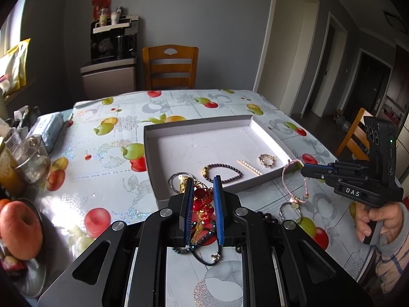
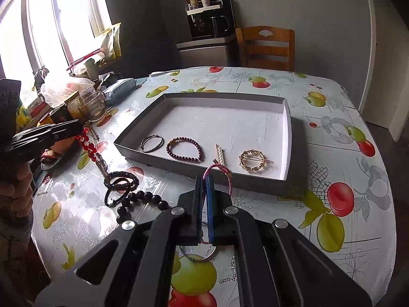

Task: Organize jewelry
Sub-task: 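Lift both bracelets and carry them over the gray tray with both tools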

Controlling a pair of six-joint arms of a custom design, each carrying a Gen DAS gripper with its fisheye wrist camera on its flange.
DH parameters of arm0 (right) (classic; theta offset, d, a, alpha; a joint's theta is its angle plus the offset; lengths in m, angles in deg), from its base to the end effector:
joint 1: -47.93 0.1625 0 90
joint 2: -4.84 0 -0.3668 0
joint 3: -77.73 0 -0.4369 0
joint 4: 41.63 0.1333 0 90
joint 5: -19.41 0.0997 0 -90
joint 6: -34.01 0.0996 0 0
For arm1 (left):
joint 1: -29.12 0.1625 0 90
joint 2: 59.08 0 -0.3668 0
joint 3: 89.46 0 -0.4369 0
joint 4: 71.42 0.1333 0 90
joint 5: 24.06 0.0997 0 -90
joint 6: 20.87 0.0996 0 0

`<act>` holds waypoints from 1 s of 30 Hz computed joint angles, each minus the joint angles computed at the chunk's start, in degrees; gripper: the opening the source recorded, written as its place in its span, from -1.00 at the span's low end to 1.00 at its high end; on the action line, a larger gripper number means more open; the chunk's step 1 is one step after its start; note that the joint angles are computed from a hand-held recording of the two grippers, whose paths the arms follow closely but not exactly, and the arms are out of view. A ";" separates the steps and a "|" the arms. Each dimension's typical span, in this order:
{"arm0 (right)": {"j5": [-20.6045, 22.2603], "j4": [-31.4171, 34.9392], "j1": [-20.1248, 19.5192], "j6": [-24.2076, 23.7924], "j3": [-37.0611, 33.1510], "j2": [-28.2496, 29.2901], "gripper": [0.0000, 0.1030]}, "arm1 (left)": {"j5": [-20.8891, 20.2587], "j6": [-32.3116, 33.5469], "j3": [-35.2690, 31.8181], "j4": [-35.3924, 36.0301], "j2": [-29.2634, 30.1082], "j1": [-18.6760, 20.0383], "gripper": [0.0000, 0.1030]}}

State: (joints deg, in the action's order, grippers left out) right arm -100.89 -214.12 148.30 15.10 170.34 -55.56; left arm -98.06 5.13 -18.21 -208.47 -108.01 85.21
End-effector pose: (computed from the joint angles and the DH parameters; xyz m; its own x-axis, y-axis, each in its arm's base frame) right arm 0.2042 -0.6546 0.2703 -0.8323 0.0104 0.5543 -0.4067 0.6680 -0.6232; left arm -0.2994 -0.7335 0.2279 -0.5527 0.7264 -0.4084 0.8334 0.4844 -0.2663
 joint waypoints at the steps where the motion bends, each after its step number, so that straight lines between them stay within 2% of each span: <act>1: 0.13 0.03 0.08 -0.04 -0.24 0.04 -0.94 | 0.04 0.19 -0.39 -0.06 0.28 -0.10 -0.69; 13: 0.29 1.65 1.09 -2.04 -5.53 1.76 -0.94 | -1.24 2.28 -6.84 0.29 4.25 -1.07 -0.69; 24: 0.75 6.01 0.63 -2.94 -14.03 5.13 -0.94 | -2.31 1.70 -20.94 5.00 13.39 -1.26 -0.69; 30: -1.07 7.95 0.23 -4.63 -20.15 8.39 -0.94 | -1.44 1.14 -27.78 7.23 18.60 -0.94 -0.69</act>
State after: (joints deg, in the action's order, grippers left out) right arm -101.96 -206.17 148.53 10.47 150.19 -47.17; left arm -99.50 6.27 -45.99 -201.25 -89.40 84.27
